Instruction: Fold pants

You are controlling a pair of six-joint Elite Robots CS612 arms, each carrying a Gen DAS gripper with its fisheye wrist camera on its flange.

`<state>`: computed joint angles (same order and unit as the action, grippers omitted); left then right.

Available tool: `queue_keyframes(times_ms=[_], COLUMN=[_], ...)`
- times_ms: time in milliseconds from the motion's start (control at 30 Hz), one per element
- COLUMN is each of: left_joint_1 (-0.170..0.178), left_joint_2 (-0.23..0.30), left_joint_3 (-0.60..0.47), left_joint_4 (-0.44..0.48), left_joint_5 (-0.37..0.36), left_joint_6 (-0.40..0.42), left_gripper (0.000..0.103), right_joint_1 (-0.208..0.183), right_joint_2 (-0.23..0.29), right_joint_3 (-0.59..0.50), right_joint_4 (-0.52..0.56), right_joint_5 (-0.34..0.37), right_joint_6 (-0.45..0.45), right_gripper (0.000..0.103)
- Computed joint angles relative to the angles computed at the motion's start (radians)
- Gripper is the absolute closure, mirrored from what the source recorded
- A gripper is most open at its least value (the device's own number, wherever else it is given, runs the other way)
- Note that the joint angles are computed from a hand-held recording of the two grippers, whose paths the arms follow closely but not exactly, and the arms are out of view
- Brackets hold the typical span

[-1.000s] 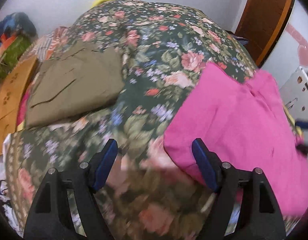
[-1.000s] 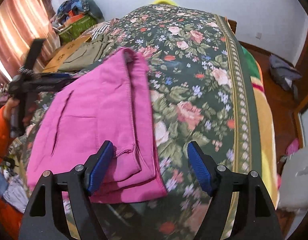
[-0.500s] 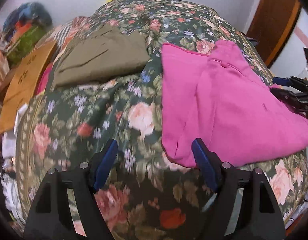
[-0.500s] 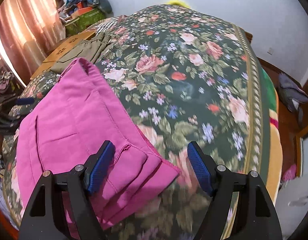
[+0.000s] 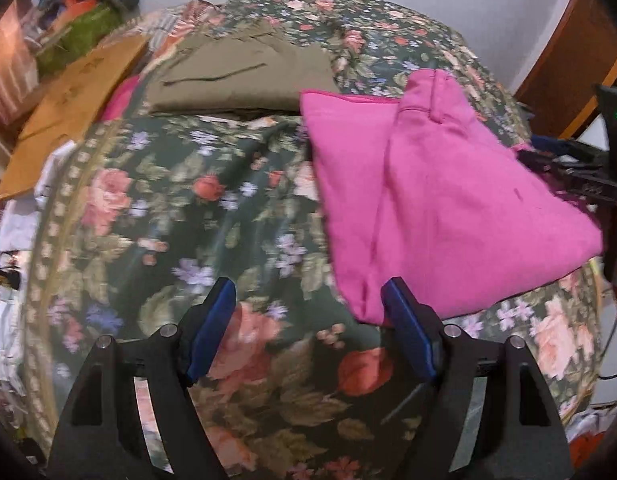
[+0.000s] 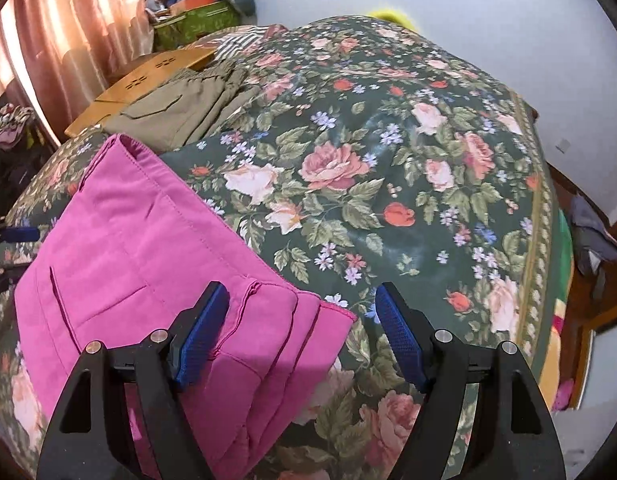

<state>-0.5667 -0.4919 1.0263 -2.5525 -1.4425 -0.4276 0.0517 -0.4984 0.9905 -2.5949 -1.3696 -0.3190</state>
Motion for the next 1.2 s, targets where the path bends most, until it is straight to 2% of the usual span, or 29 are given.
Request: queue_keyframes(times_ms=[133,300,400,500,567,633,733,900,1000,1067,1167,1200], left_joint_1=[0.003,0.01,0.008,0.01,0.011,0.014,0.016,0.017,0.02,0.022,0.022,0.021], left_joint_2=[-0.018,-0.021,-0.002,0.034,0.082,0.128,0.183,0.236,0.263,0.283,0.296,0.295], left_joint_3=[0.016,-0.012,-0.059,-0.133,-0.224,-0.314,-0.414,-0.5,-0.545,-0.58,-0.595,-0.591], left_joint_4=[0.011,-0.058,-0.111,-0.118,-0.075,-0.008,0.066,0.105,0.138,0.165,0.166,0.159], left_joint_5=[0.076,0.095,0.066,0.012,-0.029,-0.079,-0.133,-0.161,-0.17,-0.174,-0.163,-0.16], left_joint_6=[-0.007,0.006,0.049,0.083,0.109,0.124,0.126,0.127,0.129,0.123,0.123,0.125], left_gripper=[0.027,0.027,0.027,0.027,0.033,0.05,0.063,0.064,0.063,0.063,0.063,0.063], right_joint_1=[-0.002,0.0,0.002,0.005,0.005,0.005,0.006,-0.007,-0.015,-0.018,-0.018,-0.019], right_joint_2=[-0.044,-0.105,-0.129,-0.14,-0.137,-0.127,-0.108,-0.076,-0.062,-0.048,-0.036,-0.033], right_joint_3=[0.064,0.151,0.189,0.215,0.214,0.201,0.179,0.15,0.131,0.11,0.099,0.098], right_joint_4=[-0.054,-0.121,-0.16,-0.207,-0.209,-0.192,-0.174,-0.181,-0.16,-0.125,-0.102,-0.097], right_joint_5=[-0.009,-0.056,-0.074,-0.072,-0.06,-0.033,-0.004,0.068,0.097,0.102,0.104,0.119], right_joint_6=[0.041,0.083,0.092,0.109,0.14,0.169,0.184,0.207,0.225,0.229,0.232,0.232], right_gripper=[0.029,0.025,0.025,0.025,0.025,0.025,0.025,0.027,0.035,0.035,0.038,0.043])
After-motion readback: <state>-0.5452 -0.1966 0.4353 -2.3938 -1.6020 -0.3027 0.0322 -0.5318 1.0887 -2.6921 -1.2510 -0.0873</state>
